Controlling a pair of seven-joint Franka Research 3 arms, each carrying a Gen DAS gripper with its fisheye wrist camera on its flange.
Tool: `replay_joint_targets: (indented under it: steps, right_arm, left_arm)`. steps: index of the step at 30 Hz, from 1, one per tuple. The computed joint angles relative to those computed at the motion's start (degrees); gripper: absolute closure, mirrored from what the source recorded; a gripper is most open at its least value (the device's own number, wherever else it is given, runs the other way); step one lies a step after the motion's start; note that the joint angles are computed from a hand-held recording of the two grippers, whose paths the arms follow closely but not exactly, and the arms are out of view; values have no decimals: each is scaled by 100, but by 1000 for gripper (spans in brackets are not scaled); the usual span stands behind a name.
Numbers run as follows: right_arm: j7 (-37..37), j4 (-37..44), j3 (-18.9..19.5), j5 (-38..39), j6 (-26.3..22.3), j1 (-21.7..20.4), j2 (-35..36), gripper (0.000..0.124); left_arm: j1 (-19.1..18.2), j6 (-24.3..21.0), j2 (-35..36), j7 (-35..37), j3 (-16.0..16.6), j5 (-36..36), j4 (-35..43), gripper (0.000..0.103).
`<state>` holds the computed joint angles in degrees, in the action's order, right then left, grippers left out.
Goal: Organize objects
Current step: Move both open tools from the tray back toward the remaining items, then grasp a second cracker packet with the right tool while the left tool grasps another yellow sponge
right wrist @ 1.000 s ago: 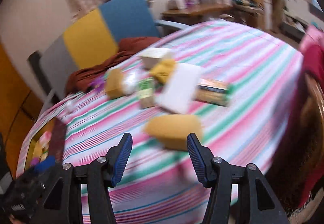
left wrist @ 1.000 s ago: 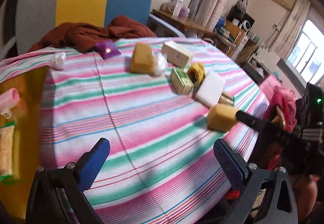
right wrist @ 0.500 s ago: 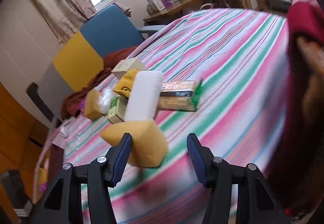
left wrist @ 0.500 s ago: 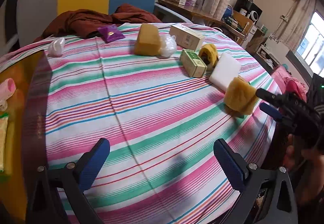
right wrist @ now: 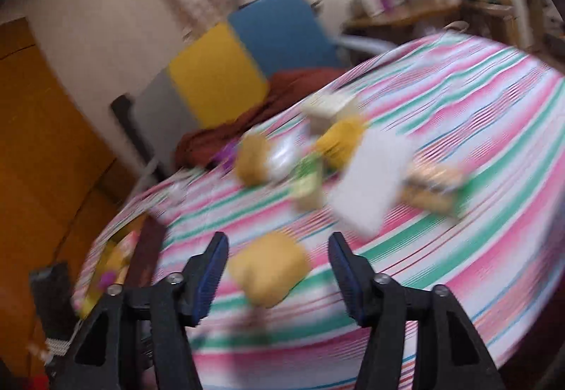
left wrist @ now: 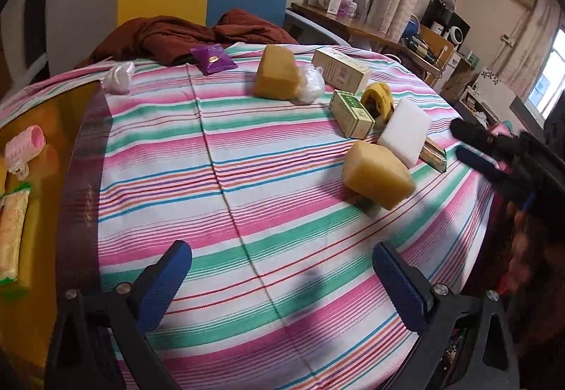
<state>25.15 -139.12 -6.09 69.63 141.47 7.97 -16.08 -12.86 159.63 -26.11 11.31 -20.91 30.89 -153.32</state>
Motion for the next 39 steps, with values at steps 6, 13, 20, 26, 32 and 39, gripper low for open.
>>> replay_joint_targets:
  steps: [6, 13, 20, 26, 32, 39]
  right_arm:
    - [2224, 757, 529, -3269, 1607, -419, 1095, 54]
    - [2210, 1343, 499, -5364, 1256, -339, 1794, 54]
    - [1840, 1704, 584, -4701, 1099, -356, 2213, 54]
    - [1389, 1272, 593, -3842, 1124, -404, 1831, 69]
    - [1405, 461, 497, -3331, 1569, -231, 1221, 69]
    - [1231, -51, 293, -2253, 1931, -9, 792, 69]
  left_arm:
    - [-100, -77, 24, 48, 53, -118, 1, 0]
    - [-113, -100, 20, 119, 78, -164, 39, 0]
    - [-90, -193, 99, 291, 63, -65, 200, 0]
    - [60, -97, 517, 303, -19, 236, 559, 0]
    - [208, -68, 1162, 180, -86, 979, 1174, 0]
    - [105, -343, 1685, 146, 24, 2063, 1732, 0]
